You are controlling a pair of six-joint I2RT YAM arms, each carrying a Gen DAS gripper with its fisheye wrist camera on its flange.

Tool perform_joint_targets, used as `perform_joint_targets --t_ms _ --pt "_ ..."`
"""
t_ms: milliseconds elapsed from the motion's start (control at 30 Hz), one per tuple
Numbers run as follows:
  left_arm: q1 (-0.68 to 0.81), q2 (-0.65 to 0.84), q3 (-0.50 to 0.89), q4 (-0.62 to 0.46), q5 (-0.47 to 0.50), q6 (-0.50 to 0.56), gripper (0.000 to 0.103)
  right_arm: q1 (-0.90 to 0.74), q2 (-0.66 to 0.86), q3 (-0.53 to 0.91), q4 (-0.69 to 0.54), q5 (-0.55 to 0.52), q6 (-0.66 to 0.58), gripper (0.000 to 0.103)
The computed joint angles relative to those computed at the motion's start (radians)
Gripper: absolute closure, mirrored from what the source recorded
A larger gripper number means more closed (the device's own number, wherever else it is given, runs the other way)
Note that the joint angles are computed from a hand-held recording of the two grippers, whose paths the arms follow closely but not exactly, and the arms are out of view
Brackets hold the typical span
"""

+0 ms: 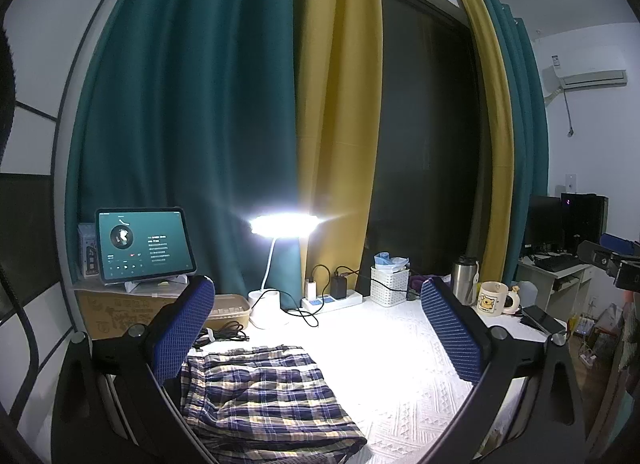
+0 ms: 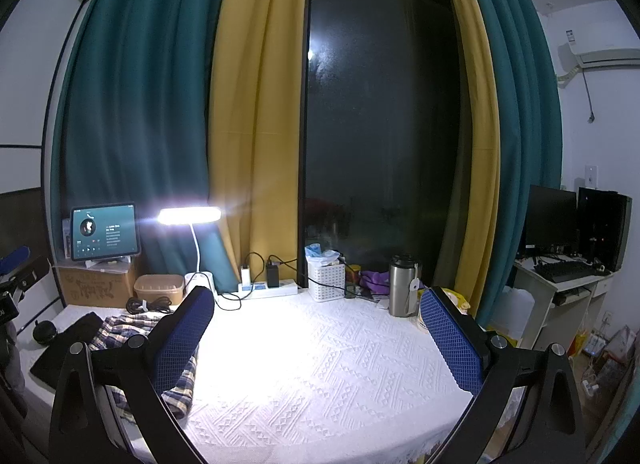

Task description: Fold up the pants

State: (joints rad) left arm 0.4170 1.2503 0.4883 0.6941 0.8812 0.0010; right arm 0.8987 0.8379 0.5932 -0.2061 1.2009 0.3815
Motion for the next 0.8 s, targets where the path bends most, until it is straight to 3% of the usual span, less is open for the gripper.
perform_joint_targets --t_ms 800 --pt "-0.004 -0.009 0.001 -0.015 -0.006 -0.001 0.001 0.038 0.019 0.022 -0.07 0.035 0.072 0.0"
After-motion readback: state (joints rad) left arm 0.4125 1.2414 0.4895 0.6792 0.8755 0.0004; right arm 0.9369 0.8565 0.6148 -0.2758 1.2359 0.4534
